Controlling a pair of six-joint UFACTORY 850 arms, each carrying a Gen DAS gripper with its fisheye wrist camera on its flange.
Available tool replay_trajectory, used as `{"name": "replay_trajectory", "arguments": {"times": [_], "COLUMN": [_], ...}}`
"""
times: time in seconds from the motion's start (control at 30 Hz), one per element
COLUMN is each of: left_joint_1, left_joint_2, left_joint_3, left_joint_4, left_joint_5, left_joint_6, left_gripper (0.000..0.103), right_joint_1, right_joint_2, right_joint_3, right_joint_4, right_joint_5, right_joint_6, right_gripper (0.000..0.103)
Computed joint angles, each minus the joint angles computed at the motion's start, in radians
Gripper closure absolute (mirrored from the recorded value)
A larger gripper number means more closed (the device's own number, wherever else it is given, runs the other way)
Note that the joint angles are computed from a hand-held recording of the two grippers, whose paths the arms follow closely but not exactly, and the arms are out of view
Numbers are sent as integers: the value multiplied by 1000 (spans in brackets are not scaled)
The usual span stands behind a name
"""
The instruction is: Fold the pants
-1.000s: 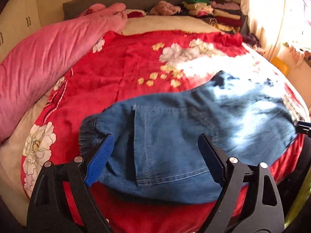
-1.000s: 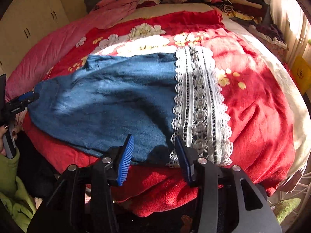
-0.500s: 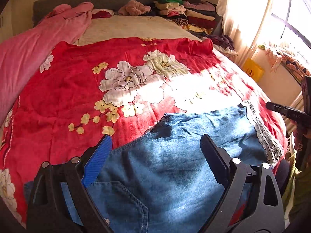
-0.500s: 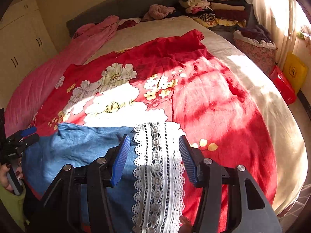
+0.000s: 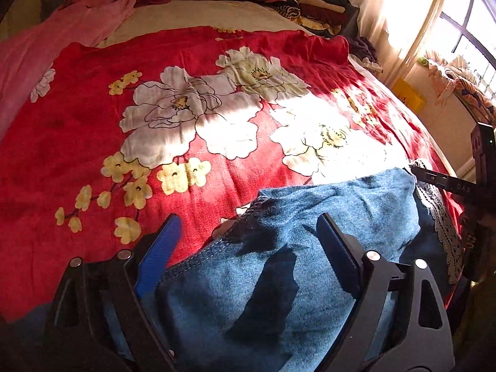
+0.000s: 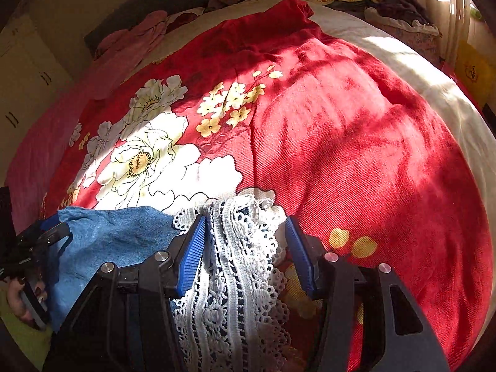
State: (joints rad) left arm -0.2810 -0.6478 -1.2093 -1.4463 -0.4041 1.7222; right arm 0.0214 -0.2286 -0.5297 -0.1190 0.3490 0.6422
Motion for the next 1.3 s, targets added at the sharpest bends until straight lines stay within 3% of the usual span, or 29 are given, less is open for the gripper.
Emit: {"name": "replay_trajectory", "arguments": {"times": [0.03, 0.07, 0.13, 0.17, 0.27, 0.4, 0.5, 0.6, 0.73, 0.8, 0.9, 0.97, 1.0, 1.07, 1.17, 1.23, 1.3], "left_joint_1": [1, 2, -1, 0, -3, -22, -36, -48, -70, -75, -73, -67, -63, -57, -27, 0, 29], "left_joint_2": [-12, -22, -25, -26, 7, 64, 63, 37, -25, -49, -61, -60, -59, -43, 12, 57, 103], "left_joint_3": [-11, -18, -10, -8, 31, 75, 53, 19, -24, -34, -35, -35, -35, -21, 31, 77, 131], "left_joint_4": [33, 52, 29, 26, -88, -313, -329, -330, -326, -347, -415, -388, -374, -404, -472, -527, -592], "left_joint_5": [-21, -40, -50, -65, -51, 0, 30, 53, 112, 132, 132, 119, 109, 103, 54, 17, -10], "left_joint_6": [-45, -75, -59, -56, 68, 330, 349, 324, 303, 320, 385, 347, 330, 350, 404, 455, 519], "left_gripper": [44, 62, 82, 98, 99, 99, 102, 101, 101, 99, 95, 94, 94, 88, 72, 65, 50], "right_joint_1": [-5, -6, 2, 1, 21, 74, 81, 75, 89, 89, 87, 91, 90, 102, 124, 152, 188], "right_joint_2": [2, 3, 6, 8, 36, 91, 120, 103, -3, -37, -42, -53, -52, -23, 95, 175, 252], "right_joint_3": [4, 8, 20, 28, 61, 82, 63, 12, -62, -74, -71, -74, -71, -45, 48, 103, 158], "right_joint_4": [-51, -84, -81, -110, -39, 222, 346, 449, 690, 717, 786, 854, 843, 903, 901, 979, 995], "right_joint_5": [12, 24, 48, 70, 116, 141, 135, 73, 19, 16, 31, 37, 40, 84, 166, 193, 204], "right_joint_6": [39, 59, 41, 62, -20, -291, -461, -593, -849, -872, -925, -982, -966, -985, -917, -956, -963], "right_gripper": [61, 66, 74, 81, 87, 87, 87, 87, 85, 83, 70, 60, 59, 44, 42, 35, 34]}}
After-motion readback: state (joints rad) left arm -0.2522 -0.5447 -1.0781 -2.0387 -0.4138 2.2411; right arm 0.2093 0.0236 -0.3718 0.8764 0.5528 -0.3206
